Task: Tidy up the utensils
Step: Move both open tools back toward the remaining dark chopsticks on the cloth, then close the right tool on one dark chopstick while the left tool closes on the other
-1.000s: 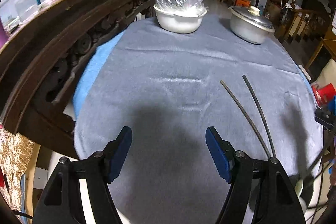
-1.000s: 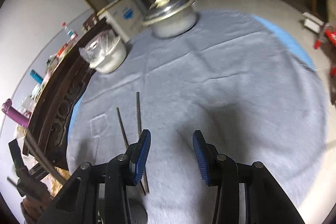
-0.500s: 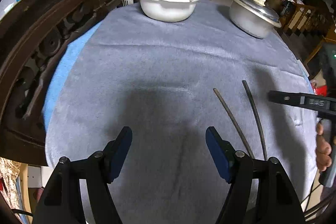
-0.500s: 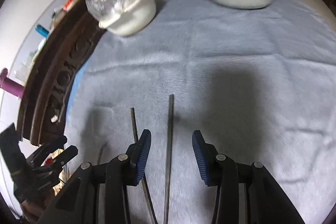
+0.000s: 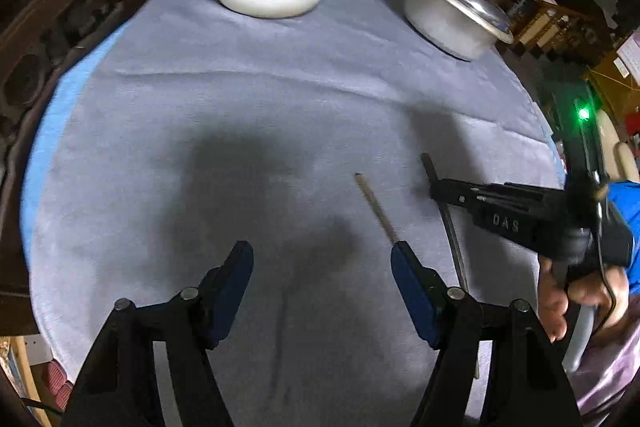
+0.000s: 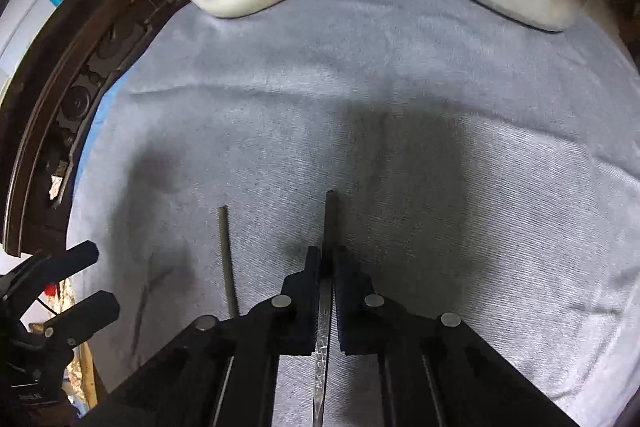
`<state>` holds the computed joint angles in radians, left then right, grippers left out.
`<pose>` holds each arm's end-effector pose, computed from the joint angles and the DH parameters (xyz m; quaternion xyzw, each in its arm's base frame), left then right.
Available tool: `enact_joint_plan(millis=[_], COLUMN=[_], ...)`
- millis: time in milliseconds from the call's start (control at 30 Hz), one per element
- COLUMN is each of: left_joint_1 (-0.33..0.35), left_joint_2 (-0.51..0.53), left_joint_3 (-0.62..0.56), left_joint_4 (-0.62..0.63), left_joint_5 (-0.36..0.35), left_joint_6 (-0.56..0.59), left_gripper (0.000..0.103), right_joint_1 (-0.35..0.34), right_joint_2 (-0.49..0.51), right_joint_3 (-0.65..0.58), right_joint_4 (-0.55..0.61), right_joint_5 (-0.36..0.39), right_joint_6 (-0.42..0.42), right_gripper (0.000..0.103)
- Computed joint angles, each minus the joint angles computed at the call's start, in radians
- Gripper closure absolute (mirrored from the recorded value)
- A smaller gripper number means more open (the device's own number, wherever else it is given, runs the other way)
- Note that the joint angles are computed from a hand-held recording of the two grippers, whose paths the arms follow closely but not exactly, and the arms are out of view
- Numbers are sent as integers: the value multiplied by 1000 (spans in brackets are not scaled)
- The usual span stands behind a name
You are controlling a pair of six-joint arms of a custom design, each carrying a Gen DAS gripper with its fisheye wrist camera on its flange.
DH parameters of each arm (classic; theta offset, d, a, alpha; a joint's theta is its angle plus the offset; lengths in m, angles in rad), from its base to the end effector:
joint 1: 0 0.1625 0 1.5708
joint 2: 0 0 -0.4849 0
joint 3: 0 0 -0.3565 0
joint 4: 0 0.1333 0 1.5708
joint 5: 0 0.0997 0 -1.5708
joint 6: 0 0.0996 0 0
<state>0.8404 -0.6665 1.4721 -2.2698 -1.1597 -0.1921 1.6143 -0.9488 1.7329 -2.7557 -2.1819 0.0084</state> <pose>-0.3497 -0.6499 0.1038 0.2704 0.9395 -0.0440 0.2057 0.1047 -0.6546 0.2686 -0.0435 -0.9355 0.1974 0.2898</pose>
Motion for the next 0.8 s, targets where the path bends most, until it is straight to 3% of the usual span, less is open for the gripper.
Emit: enact_joint_plan(millis=[67, 200, 267, 433, 467, 500, 567, 667, 800], left_joint_1=[8, 16, 15, 18, 12, 13, 9, -12, -16], left_joint_2=[24, 75, 101, 156, 162, 173, 187, 208, 226], left_joint_3=[-35, -94, -120, -175, -173, -186, -191, -208, -252], left_joint_4=[36, 80, 91, 125, 106, 123, 103, 102, 144], left_joint_5=[-47, -103, -123, -161, -151, -164, -176, -138, -106], left_joint_6=[-11, -4, 8, 23, 55, 78, 135, 242, 264], left_gripper=[42, 42, 47, 80, 94, 97, 97, 97, 97], right_joint_1=[-2, -19, -28, -52, -56, -62, -71, -80, -85], right_joint_2=[-11, -57, -82, -144, -153, -166, -182, -194, -196], right_joint_3=[24, 75, 97, 150, 156, 160, 160, 148, 137], right_joint_4=[-27, -48, -46, -32, -24, -5, 26, 80, 92], right_joint_5=[-14, -24, -31, -40, -44, -37, -20, -1, 1], right_joint_6=[1, 31, 54, 106, 115, 130, 150, 196, 211], right_gripper=[96, 96, 96, 96, 96, 96, 96, 96, 94])
